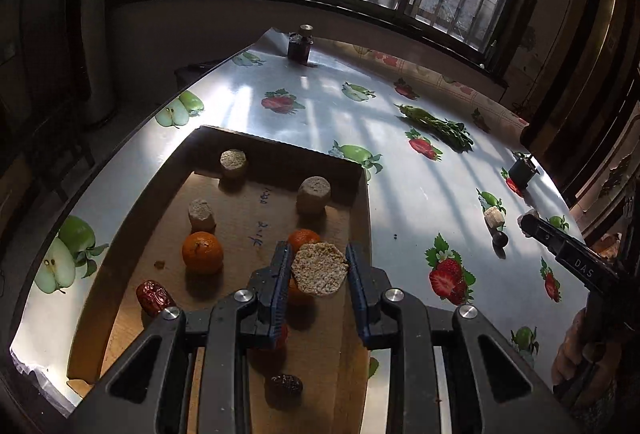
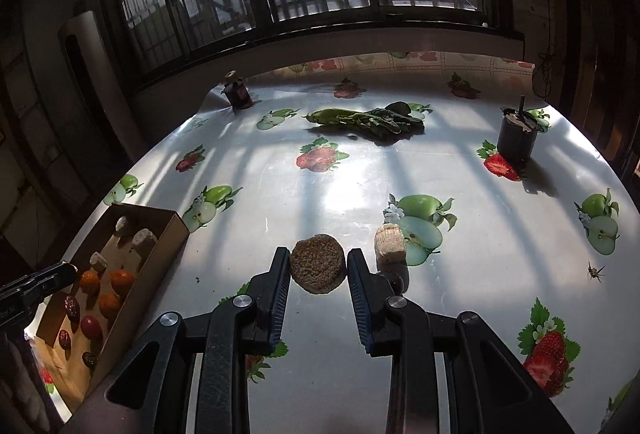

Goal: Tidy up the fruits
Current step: 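Carry both cakes into the box and open both grippers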

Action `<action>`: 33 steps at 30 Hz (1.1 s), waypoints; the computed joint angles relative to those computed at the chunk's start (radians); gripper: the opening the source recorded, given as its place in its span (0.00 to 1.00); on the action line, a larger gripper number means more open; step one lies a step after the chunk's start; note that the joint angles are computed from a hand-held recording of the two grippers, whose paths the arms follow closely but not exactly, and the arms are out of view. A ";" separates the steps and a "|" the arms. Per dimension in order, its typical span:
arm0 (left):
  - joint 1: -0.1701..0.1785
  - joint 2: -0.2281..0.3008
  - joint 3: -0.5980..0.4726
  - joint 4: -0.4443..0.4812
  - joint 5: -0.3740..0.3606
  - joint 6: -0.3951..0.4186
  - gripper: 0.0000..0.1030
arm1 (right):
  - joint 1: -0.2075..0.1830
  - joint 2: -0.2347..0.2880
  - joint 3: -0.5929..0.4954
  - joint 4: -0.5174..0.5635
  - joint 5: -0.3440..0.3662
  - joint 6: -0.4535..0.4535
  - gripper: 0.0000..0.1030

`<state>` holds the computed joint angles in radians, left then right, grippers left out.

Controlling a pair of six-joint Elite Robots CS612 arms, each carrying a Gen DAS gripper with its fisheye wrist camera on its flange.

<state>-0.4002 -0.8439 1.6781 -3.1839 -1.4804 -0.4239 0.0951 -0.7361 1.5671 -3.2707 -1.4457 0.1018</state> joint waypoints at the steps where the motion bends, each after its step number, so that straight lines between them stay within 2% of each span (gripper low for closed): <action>1: 0.008 -0.004 0.015 -0.007 0.013 -0.013 0.26 | 0.009 -0.006 0.006 -0.002 0.013 -0.009 0.31; 3: 0.020 -0.010 0.038 -0.009 0.041 -0.036 0.26 | 0.029 -0.013 0.013 0.002 0.043 -0.025 0.31; 7: 0.039 -0.013 0.068 -0.006 0.044 -0.060 0.26 | 0.069 -0.012 0.005 0.045 0.127 -0.046 0.31; 10: 0.044 -0.011 0.077 0.005 0.056 -0.049 0.26 | 0.108 0.002 -0.011 0.078 0.143 -0.084 0.31; 13: 0.047 -0.008 0.085 -0.002 0.038 -0.035 0.26 | 0.140 0.016 -0.029 0.122 0.160 -0.118 0.31; 16: 0.050 -0.002 0.085 -0.004 0.021 -0.027 0.26 | 0.168 0.026 -0.034 0.142 0.151 -0.162 0.31; 20: 0.053 0.012 0.071 0.012 0.005 -0.028 0.26 | 0.197 0.039 -0.041 0.148 0.090 -0.219 0.31; 24: 0.054 0.019 0.065 0.014 -0.005 -0.041 0.26 | 0.207 0.046 -0.042 0.153 0.065 -0.238 0.31; 28: 0.056 0.015 0.072 -0.005 -0.013 -0.055 0.27 | 0.208 0.047 -0.041 0.164 0.077 -0.242 0.31; 31: 0.057 0.008 0.082 -0.029 -0.004 -0.067 0.36 | 0.210 0.045 -0.036 0.166 0.083 -0.251 0.31; 33: 0.055 0.002 0.089 -0.045 0.006 -0.071 0.47 | 0.213 0.046 -0.037 0.175 0.085 -0.259 0.31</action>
